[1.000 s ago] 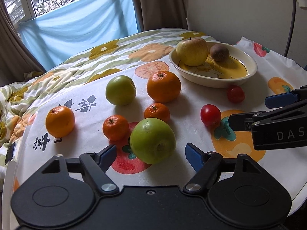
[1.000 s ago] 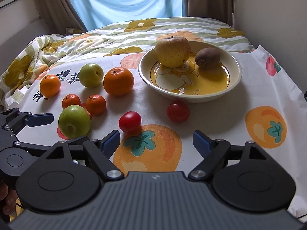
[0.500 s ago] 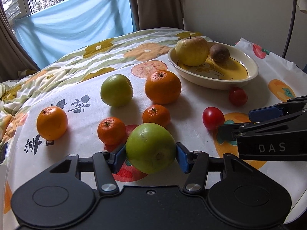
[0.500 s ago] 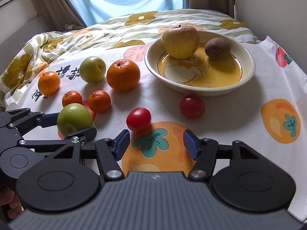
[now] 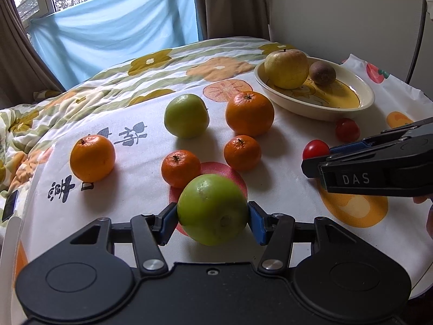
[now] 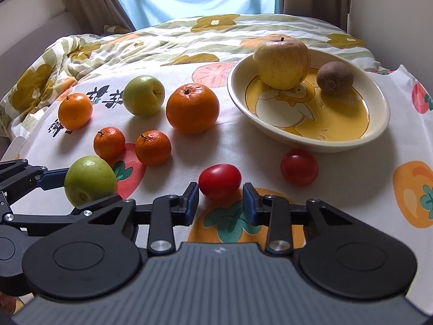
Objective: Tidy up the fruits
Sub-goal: 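Grasp the green apple with the left tool while the right tool grasps a red cherry tomato, then carry the green apple and cherry tomato over the cream bowl with both tools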
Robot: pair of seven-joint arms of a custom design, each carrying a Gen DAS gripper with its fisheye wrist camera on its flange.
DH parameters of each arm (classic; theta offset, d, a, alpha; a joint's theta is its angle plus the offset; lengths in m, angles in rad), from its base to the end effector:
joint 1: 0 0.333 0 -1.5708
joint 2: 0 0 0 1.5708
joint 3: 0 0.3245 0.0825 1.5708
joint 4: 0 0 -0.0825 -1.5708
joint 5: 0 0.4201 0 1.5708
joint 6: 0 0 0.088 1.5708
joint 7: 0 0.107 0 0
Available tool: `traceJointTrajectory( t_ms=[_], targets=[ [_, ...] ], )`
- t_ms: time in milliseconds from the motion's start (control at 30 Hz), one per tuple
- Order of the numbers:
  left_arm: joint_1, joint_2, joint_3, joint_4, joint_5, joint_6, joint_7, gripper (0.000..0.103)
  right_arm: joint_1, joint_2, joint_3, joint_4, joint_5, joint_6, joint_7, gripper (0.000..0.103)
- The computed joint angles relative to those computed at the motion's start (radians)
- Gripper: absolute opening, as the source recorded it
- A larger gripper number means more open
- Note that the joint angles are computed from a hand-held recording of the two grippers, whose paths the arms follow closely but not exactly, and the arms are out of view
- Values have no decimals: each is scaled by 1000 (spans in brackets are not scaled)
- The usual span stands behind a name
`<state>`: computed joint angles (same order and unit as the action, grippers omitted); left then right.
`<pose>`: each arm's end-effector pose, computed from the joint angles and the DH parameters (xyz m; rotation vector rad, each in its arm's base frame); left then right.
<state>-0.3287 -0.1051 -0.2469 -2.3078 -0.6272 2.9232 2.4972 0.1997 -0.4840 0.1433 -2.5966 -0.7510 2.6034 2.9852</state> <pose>0.4934 -0.2789 0.4499 -0.8034 2.4870 -0.9055 0.4193 0.1654 0.4519 -1.2971 2.2011 -0.7361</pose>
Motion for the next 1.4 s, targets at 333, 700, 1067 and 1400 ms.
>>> traceJointTrajectory(
  t_ms=[333, 700, 1067, 1400],
  targets=[
    [8, -27, 9, -15, -3, -5, -22, 59, -6, 4, 4, 9, -31, 9, -9, 48],
    [1, -98, 26, -17, -49, -48, -20, 59, 21, -85, 24, 20, -16, -78, -29, 47],
    [-14, -135, 14, 35, -50, -96, -75, 59, 38, -241, -2, -13, 42, -181, -116, 47],
    [-16, -69, -72, 136, 116, -95, -317, 59, -8, -384, -101, -101, 81, -164, -321, 47]
  ],
)
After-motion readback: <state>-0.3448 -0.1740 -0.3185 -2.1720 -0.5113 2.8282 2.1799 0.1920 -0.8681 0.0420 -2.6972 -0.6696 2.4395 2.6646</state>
